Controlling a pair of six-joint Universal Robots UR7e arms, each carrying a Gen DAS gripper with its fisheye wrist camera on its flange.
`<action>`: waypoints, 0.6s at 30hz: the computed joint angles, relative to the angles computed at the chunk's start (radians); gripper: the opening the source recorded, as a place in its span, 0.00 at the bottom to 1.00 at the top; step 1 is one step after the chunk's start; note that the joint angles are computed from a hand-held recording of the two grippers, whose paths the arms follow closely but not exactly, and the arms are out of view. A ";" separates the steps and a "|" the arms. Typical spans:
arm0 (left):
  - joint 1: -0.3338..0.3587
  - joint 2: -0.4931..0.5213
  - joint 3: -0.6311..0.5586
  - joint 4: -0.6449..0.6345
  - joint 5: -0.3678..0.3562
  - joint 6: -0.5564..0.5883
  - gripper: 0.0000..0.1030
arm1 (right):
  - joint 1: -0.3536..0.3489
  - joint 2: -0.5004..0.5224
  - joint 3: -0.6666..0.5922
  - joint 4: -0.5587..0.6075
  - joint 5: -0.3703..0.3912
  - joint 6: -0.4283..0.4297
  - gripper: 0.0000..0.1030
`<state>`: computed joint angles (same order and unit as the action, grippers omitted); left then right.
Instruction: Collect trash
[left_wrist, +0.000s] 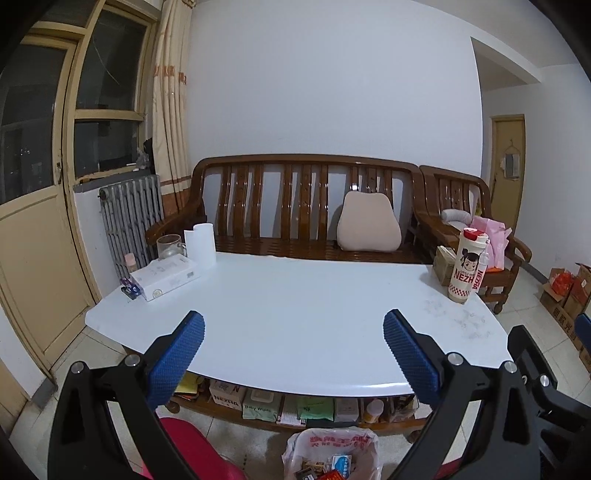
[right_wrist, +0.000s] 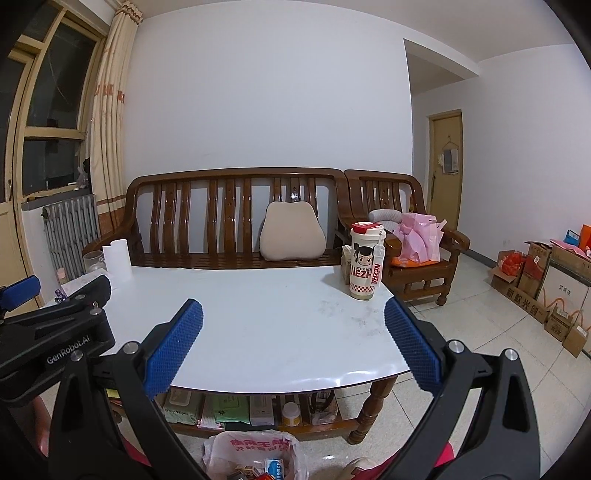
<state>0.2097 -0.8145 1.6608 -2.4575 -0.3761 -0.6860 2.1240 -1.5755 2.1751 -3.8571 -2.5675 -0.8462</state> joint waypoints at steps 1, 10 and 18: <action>0.001 -0.002 -0.002 0.008 -0.008 -0.004 0.92 | -0.001 0.000 -0.001 -0.005 0.001 -0.006 0.94; 0.000 -0.003 -0.008 0.072 -0.004 -0.042 0.92 | 0.012 0.024 -0.010 -0.026 -0.034 -0.024 0.94; 0.006 0.001 -0.019 0.115 -0.022 -0.061 0.92 | 0.009 0.036 -0.020 -0.021 -0.051 -0.019 0.94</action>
<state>0.2160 -0.8134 1.6416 -2.3429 -0.3985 -0.7469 2.1334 -1.5399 2.1555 -3.8786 -2.6182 -0.8653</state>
